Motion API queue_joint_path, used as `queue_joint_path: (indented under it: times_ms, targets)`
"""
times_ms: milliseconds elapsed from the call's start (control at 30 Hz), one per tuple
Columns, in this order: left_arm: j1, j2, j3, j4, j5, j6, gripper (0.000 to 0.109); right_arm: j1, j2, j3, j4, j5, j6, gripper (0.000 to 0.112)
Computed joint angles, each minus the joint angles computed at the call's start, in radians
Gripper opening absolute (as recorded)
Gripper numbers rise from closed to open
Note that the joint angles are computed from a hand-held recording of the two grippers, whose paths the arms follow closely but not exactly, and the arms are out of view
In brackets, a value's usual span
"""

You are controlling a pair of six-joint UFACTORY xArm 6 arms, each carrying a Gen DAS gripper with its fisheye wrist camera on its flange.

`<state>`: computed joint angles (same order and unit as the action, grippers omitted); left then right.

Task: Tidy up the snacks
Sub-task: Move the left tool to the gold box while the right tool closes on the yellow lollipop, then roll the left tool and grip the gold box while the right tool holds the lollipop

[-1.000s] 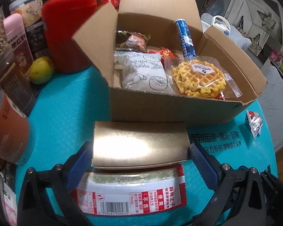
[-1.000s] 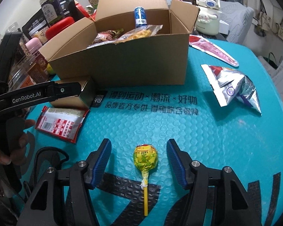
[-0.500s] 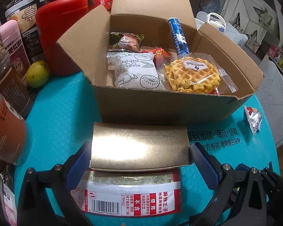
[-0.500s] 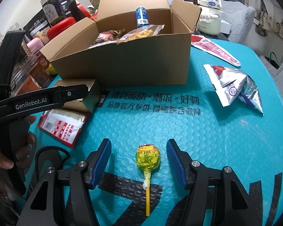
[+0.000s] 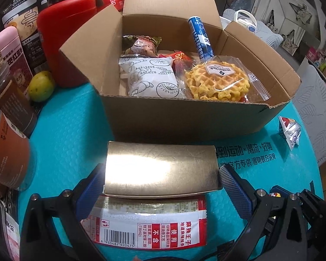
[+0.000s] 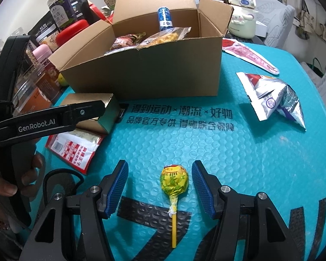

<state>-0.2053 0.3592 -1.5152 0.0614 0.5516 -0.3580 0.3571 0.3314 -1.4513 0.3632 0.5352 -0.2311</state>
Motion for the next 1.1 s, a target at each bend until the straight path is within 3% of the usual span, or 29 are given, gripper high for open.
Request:
queue_joint_path:
  times_ms: [233, 500, 1100]
  targets:
    - [-0.001, 0.000, 0.001, -0.002, 0.003, -0.003, 0.103, 0.004, -0.007, 0.016, -0.012, -0.017, -0.002, 0.061]
    - [0.003, -0.013, 0.024, -0.047, -0.008, 0.028, 0.102, -0.006, -0.019, 0.035, -0.120, -0.033, 0.102, 0.024]
    - [-0.060, -0.213, 0.275, -0.065, -0.072, -0.028, 0.101, -0.024, -0.150, 0.200, 0.038, -0.107, -0.018, 0.024]
